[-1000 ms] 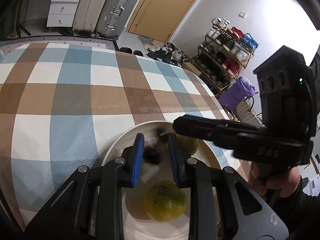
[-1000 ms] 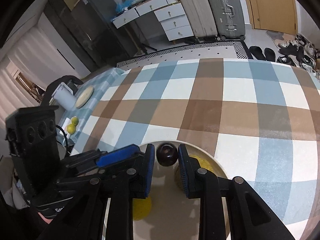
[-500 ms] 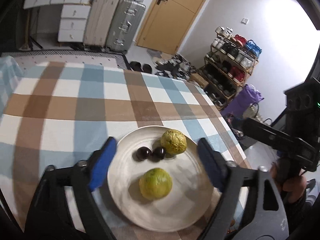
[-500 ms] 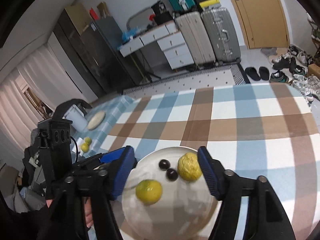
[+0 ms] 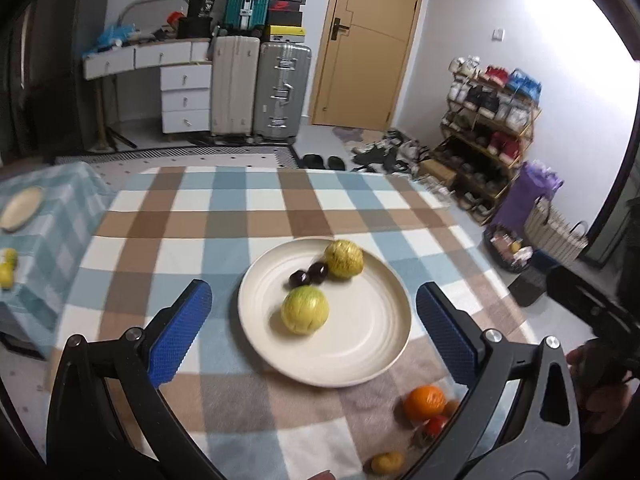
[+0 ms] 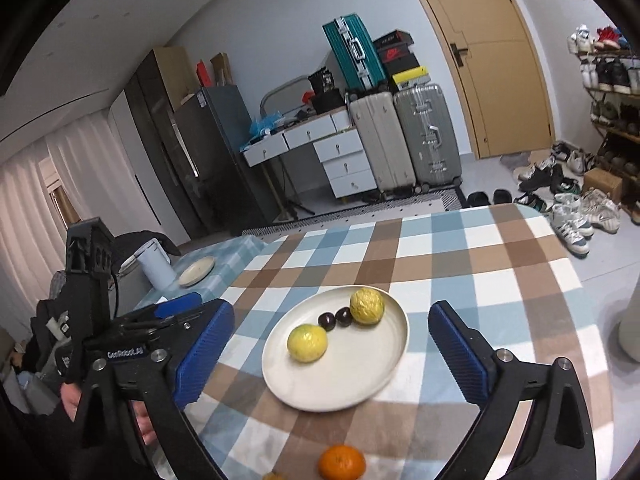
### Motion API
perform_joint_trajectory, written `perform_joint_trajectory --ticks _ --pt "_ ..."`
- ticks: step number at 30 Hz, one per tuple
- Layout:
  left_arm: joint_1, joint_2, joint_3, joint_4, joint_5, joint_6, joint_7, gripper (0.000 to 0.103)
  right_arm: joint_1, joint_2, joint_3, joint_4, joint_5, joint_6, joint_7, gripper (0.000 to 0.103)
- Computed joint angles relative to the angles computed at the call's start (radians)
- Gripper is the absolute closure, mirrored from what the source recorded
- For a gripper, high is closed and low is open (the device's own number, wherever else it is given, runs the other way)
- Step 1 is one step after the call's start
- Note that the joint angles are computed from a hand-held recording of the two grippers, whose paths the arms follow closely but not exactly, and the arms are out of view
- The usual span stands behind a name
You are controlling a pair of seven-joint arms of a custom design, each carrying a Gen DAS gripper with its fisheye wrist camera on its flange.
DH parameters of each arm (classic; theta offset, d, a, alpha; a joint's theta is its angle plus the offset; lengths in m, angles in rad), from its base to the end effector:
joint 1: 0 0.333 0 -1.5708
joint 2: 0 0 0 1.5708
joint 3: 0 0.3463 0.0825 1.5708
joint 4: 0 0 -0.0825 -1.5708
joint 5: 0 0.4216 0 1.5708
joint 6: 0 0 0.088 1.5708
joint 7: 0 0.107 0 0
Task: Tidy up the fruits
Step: 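Withdraw both tools from the plate toward the remaining fruits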
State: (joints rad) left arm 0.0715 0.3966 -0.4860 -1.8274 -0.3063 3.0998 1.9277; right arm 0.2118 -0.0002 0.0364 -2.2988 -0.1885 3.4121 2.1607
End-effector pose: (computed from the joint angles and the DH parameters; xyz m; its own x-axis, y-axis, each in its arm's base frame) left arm 0.6916 -0.2271 0.4498 -0.4061 -0.9018 0.1479 -0.5960 0.1387 -0.7909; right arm 0.5625 0.1645 0.4907 0.0937 -0.9220 -0.3758 -0.5111 0.2794 -0.8128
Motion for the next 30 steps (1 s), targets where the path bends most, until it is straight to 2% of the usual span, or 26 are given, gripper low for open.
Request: perform_joint_trajectory --ticks 1,2,5,12,14,15,17,19,21,23,26,30 --pt "-0.012 -0.017 0.013 -0.020 0.009 0.009 -0.013 0.001 0.004 -0.021 0.030 -0.029 0.149 0.011 -0.134 0.001" --pt "0.005 -0.037 -0.009 -0.050 -0.005 0.026 0.000 0.001 0.004 -0.037 0.056 -0.051 0.250 0.019 -0.224 0.001" --pt "0.059 -0.088 -0.074 -0.132 -0.027 0.071 0.019 0.001 -0.002 -0.083 0.112 -0.104 0.413 0.043 -0.372 0.000" --pt "0.287 -0.162 -0.320 -0.271 -0.101 0.109 0.065 0.001 -0.023 -0.152 0.248 -0.176 0.718 0.096 -0.636 0.000" --pt "0.370 -0.181 -0.410 -0.312 -0.131 0.119 0.083 0.001 -0.026 -0.166 0.282 -0.187 0.797 0.098 -0.694 0.000" --pt "0.431 -0.189 -0.476 -0.336 -0.151 0.126 0.096 0.001 -0.024 -0.172 0.292 -0.193 0.825 0.100 -0.714 0.000" --pt "0.508 -0.196 -0.555 -0.366 -0.163 0.129 0.102 0.001 -0.033 -0.178 0.326 -0.194 0.900 0.104 -0.772 0.000" --pt "0.557 -0.202 -0.605 -0.395 -0.169 0.124 0.097 0.001 -0.015 -0.184 0.324 -0.204 0.929 0.112 -0.790 0.000" --pt "0.600 -0.210 -0.650 -0.420 -0.186 0.102 0.097 0.001 0.000 -0.193 0.329 -0.219 0.964 0.119 -0.809 0.000" --pt "0.586 -0.199 -0.634 -0.422 -0.204 0.076 0.109 0.001 -0.003 -0.196 0.354 -0.223 1.030 0.121 -0.855 0.000" --pt "0.624 -0.179 -0.679 -0.436 -0.266 0.042 0.159 0.001 0.019 -0.202 0.359 -0.237 1.096 0.119 -0.887 0.000" --pt "0.607 -0.154 -0.674 -0.448 -0.314 0.025 0.212 0.001 0.047 -0.202 0.353 -0.253 1.150 0.116 -0.901 0.000"
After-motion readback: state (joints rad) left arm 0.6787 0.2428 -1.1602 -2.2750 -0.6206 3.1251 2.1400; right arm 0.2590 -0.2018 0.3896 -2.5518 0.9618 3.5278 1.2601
